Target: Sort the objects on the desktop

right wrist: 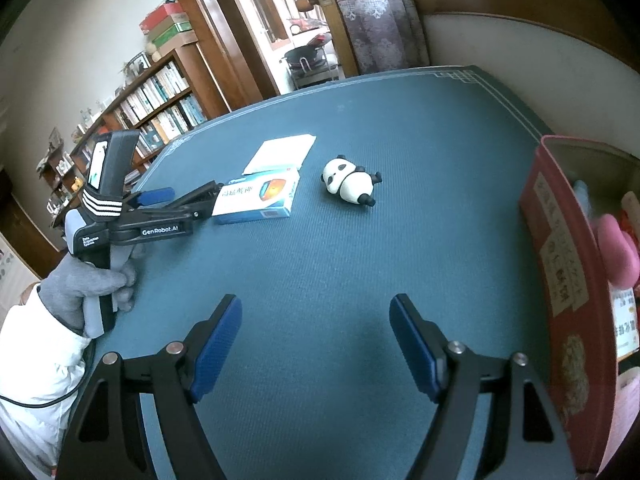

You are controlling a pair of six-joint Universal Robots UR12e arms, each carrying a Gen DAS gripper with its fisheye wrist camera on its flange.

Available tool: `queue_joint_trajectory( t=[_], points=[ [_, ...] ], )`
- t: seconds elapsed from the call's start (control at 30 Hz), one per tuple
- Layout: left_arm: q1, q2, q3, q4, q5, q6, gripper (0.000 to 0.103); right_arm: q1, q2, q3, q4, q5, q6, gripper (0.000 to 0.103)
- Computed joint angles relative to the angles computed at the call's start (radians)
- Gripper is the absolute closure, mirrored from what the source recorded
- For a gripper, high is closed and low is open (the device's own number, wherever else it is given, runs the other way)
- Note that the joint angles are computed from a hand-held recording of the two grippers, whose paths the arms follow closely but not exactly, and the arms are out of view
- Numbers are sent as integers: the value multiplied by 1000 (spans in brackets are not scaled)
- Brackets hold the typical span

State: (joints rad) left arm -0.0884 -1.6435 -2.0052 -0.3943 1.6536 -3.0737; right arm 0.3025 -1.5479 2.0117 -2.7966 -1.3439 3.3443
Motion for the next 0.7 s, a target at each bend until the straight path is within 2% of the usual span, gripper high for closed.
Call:
queue_joint_trajectory(
  t=[0.07,0.13,0.2,0.27,0.53,0.7],
  points=[
    [25,9,5,-41,-11,-86,8,0,0,1,0,2,0,23],
    [55,24,-6,-46,-57,-139,8,1,2,1,3,3,-1,23],
    [79,37,-17,-38,-88,-172,8,1,5,0,9,6,0,23],
    [93,42,-20,-30,-82,-196,8,2,7,-1,12,9,-3,23],
    [121,61,-31,-44,-55,-215,8,2,8,0,13,10,-2,23],
    [97,85,-57,-20,-15,-241,8,4,11,-3,16,16,-11,23]
  ],
)
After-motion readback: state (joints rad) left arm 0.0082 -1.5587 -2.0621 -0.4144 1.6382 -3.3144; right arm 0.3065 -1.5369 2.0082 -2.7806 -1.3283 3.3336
